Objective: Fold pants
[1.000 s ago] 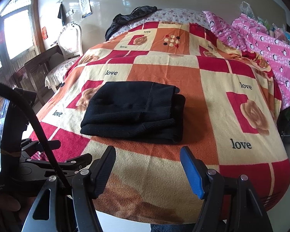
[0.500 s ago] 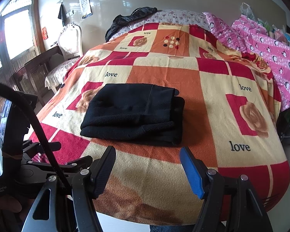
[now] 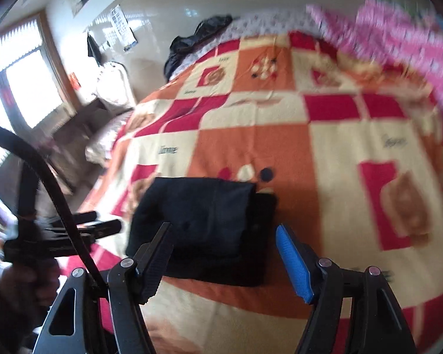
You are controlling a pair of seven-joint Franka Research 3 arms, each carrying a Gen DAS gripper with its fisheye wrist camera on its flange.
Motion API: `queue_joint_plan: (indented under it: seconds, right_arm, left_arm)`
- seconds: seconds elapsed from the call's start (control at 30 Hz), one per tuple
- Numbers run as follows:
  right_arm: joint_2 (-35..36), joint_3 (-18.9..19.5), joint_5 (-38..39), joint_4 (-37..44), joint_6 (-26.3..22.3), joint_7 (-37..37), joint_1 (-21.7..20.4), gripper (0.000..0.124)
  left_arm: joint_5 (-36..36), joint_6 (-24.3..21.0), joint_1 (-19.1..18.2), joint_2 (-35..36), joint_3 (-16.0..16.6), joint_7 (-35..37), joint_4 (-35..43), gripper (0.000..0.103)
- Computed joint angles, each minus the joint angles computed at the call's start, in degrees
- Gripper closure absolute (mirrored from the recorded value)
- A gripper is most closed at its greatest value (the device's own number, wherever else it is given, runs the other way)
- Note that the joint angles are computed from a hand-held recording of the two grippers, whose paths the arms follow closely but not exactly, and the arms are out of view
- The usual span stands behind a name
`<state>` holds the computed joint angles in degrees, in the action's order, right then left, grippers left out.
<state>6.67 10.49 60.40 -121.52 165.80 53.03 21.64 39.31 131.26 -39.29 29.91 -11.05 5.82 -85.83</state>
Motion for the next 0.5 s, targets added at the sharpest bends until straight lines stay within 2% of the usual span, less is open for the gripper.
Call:
queue_joint_plan:
  seconds: [0.03, 0.07, 0.13, 0.2, 0.3, 0.33, 0.37, 0.4, 0.43, 0.47, 0.5]
  right_arm:
    - [1.89, -0.23, 3.71, 2.01, -5.08, -0.2, -1.43, 0.055]
    - [3.98, -0.56, 5.81, 3.8, -9.3, 0.92, -2.58, 0.055]
    - [7.32, -0.67, 6.46, 5.96, -10.09, 2.96, -3.14, 0.055]
    - [9.33, 0.05, 7.77, 7.25, -8.79, 1.92, -3.64, 0.055]
    - [13.12, 0.57, 6.53, 10.31, -11.2, 3.9, -4.59, 0.055]
    - [14.37, 0.85, 5.82, 11.36, -12.25, 4.5, -4.85, 0.054]
    - [14.55, 2.01, 8.11, 11.45, -10.58, 1.23, -5.44, 0.054]
    - [14.94, 2.12, 7.19, 11.81, -10.33, 1.03, -5.22, 0.054]
    - [15.1, 1.75, 4.34, 12.01, -9.84, 2.16, -4.35, 0.054]
    - [15.0, 1.35, 1.46, 11.73, -8.34, 3.15, -3.4, 0.063]
    - [14.83, 0.3, -3.45, 11.29, -6.77, 5.55, -1.84, 0.076]
  left_arm:
    - [-1.82, 5.01, 2.17, -0.27, -0.96, 1.18, -2.08, 0.017]
    - [-3.88, 12.16, 4.65, -0.5, -1.93, 2.22, -5.03, 0.017]
    - [-7.53, 18.83, 7.11, 0.56, -3.22, 5.94, -6.57, 0.017]
    - [-8.62, 17.67, 6.03, 2.19, -2.32, 7.97, -4.41, 0.017]
    - [-12.08, 21.62, 6.81, 5.12, -2.68, 10.91, -2.58, 0.017]
    - [-12.65, 23.4, 6.43, 5.67, -1.82, 9.99, -2.58, 0.015]
    - [-12.06, 23.55, 5.18, 5.82, -0.24, 8.82, -2.09, 0.015]
    - [-12.05, 22.72, 4.48, 5.99, 0.41, 8.42, -1.4, 0.015]
    - [-12.43, 20.88, 4.08, 6.33, 0.46, 8.73, -0.24, 0.029]
    - [-11.88, 20.68, 3.34, 6.2, 1.13, 8.03, -0.06, 0.044]
    - [-10.31, 19.28, 1.74, 5.76, 2.61, 6.4, 0.3, 0.053]
